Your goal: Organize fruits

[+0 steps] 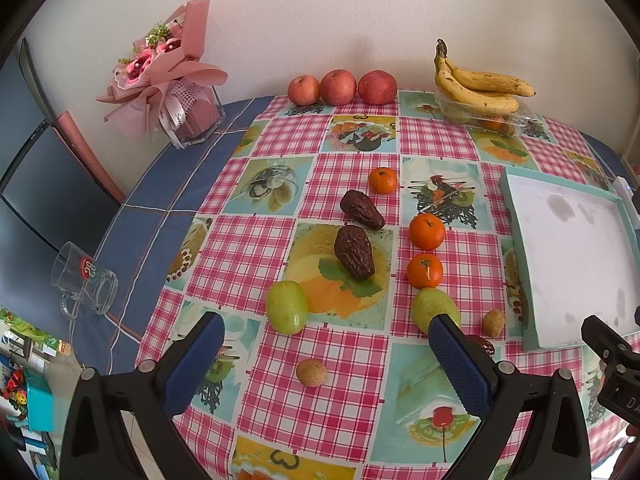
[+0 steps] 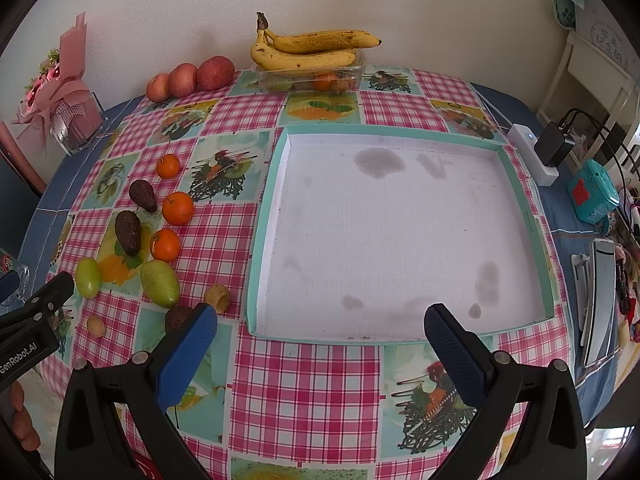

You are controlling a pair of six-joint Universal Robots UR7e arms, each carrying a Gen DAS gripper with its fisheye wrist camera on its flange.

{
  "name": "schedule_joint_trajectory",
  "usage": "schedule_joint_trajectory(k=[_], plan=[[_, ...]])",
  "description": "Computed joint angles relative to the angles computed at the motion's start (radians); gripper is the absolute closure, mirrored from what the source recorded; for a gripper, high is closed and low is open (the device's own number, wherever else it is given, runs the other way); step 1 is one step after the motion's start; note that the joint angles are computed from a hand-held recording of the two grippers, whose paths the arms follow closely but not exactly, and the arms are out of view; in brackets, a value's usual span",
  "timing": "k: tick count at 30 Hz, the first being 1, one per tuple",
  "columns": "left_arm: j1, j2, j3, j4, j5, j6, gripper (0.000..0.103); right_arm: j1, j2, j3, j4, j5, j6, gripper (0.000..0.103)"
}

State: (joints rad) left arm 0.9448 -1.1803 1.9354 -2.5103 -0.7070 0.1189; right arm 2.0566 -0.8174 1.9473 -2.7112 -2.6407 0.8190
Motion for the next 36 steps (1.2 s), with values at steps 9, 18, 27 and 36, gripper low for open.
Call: schedule_joint_trajectory(k=[9,18,27,36], plan=[[0.000,-0.001,0.000,0.001,-0.001,-0.001,0.000,0.000,0.002,-0.001,-0.003,0.001,-0.002,0.000],[0.000,-0.001,0.002,-0.003,-0.001,0.002,0.000,-0.001,0.002,0.001,-0.006,0.001,-0.004,0.000],[0.001,-0.002,0.002,-0.004,-0.002,0.002,0.000,0.001,0.004,-0.004,0.001,0.001,-0.001,0.000],[0.002,-0.003,0.004,-0.009,-0.003,0.006,0.000,0.001,0.005,-0.007,0.004,0.002,0.000,0.000]])
